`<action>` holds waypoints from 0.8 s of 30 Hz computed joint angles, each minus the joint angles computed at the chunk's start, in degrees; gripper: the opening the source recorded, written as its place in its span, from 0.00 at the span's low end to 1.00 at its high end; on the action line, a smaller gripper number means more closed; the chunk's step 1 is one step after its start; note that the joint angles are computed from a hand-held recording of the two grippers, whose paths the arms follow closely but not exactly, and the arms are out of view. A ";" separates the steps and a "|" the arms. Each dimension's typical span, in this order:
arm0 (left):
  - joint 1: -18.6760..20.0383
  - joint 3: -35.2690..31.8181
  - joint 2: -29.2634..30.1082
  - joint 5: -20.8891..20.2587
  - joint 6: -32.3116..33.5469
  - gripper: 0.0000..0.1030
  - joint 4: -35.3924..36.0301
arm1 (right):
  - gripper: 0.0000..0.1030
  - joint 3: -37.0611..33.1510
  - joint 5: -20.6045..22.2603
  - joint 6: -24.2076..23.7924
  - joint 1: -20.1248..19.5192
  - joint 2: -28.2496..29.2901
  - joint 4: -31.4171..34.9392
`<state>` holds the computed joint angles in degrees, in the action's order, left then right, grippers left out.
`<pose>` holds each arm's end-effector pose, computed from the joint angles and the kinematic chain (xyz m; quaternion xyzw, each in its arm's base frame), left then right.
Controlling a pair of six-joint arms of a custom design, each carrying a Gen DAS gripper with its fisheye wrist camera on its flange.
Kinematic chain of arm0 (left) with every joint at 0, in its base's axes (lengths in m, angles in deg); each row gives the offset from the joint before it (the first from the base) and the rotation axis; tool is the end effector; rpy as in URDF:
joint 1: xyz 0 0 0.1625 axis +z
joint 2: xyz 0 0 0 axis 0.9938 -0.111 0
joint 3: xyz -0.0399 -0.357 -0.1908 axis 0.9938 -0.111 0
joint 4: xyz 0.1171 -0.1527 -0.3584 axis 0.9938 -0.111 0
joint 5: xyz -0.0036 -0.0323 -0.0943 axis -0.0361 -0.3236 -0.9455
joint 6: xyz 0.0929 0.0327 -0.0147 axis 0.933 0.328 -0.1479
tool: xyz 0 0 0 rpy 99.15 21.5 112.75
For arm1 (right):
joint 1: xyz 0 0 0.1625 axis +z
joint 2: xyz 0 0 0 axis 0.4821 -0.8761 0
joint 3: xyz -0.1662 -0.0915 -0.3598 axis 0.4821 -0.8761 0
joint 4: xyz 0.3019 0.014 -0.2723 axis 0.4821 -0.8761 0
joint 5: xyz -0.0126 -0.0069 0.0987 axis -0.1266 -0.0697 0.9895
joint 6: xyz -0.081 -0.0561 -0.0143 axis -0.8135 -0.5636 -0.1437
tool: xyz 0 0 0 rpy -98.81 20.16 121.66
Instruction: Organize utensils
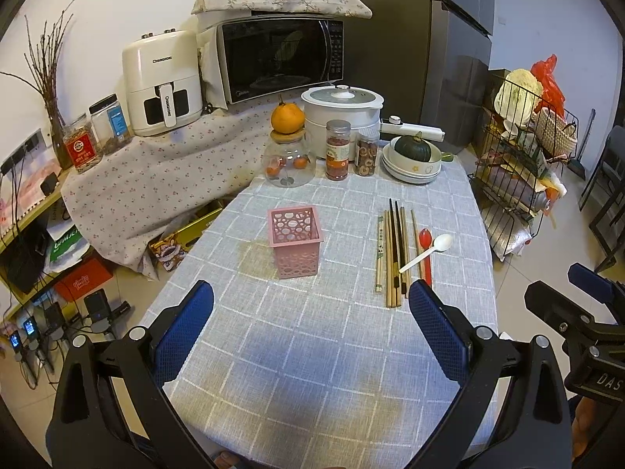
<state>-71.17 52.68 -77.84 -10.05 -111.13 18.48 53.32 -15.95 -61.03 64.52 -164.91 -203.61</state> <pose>-0.4709 -0.3219 0.0922 -0.0244 0.7937 -0.4302 0.4293 0.1390 -0.3946 0.3888 0.3346 -0.8841 0.2705 0.1821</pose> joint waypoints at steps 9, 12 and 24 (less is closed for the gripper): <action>-0.01 -0.06 0.17 0.04 0.22 0.93 -0.23 | 0.93 0.15 -0.06 -0.11 0.02 0.01 -0.07; -0.01 -0.11 0.22 0.00 0.11 0.93 -0.12 | 0.93 0.12 -0.15 0.00 0.12 0.03 -0.07; 0.01 -0.35 0.54 -0.02 0.30 0.93 -0.39 | 0.93 0.25 -0.19 0.03 0.17 0.02 -0.19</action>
<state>-71.16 52.33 -77.31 -10.07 -110.82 18.09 53.57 -16.13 -61.00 64.69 -164.89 -203.80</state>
